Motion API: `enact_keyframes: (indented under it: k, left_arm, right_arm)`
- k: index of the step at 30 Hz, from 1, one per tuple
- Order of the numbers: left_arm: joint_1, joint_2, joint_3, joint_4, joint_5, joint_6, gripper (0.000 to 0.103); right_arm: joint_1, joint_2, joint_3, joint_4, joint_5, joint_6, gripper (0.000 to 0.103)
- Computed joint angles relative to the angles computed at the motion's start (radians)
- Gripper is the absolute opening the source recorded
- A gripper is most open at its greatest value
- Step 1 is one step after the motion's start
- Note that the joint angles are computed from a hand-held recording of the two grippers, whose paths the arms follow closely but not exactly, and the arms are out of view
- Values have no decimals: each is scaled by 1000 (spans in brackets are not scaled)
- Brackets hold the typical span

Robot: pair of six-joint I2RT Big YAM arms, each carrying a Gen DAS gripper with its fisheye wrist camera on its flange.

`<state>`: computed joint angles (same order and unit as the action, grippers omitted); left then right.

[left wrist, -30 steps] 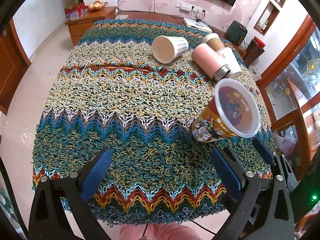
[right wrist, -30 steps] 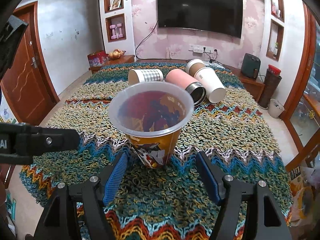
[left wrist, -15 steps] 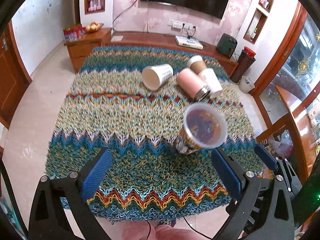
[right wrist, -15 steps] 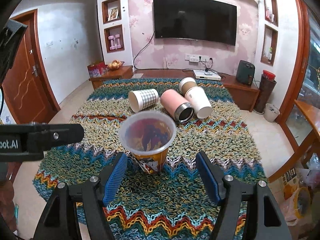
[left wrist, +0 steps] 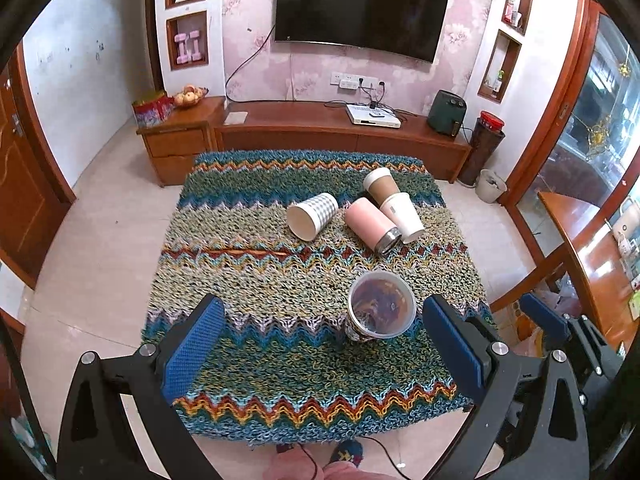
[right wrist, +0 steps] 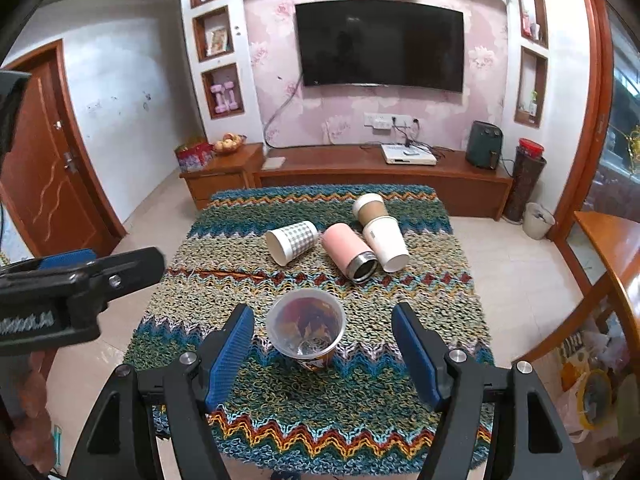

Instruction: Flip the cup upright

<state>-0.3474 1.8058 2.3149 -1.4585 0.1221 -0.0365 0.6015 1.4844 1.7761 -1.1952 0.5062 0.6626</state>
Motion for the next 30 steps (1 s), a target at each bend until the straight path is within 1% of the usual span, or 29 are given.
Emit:
enact_keyframes:
  k: [1, 3, 5, 9, 12, 16, 22, 23, 27, 30]
  left_arm:
    - [-1, 10, 27, -17, -11, 3, 100]
    - [-3, 28, 73, -47, -37, 6, 100]
    - [0, 56, 132, -83, -44, 4, 100]
    - [6, 107, 242, -147, -60, -8, 100]
    - [9, 131, 292, -168, -66, -14, 100]
    - [10, 137, 314, -173, -72, -25, 100]
    - [10, 146, 332, -178, -87, -37, 100]
    - [9, 141, 321, -169, -97, -40, 100]
    - [7, 137, 313, -165, -112, -45, 100]
    - [7, 147, 328, -175, -118, -48, 100]
  right_arm:
    - [-4, 13, 33, -33, 0, 9, 72]
    - [-9, 33, 76, -74, 4, 17, 72]
    - [-17, 55, 122, -118, 8, 24, 72]
    - [-25, 77, 180, -159, 11, 31, 72]
    - [-23, 91, 222, -169, 29, 9, 72]
    - [-17, 113, 277, -191, 56, -18, 72]
    - [-17, 139, 330, -229, 64, -22, 72]
    - [-18, 145, 341, -239, 66, -22, 72]
    - [-21, 156, 358, -255, 66, -17, 72]
    - [-21, 160, 365, -260, 76, -18, 72]
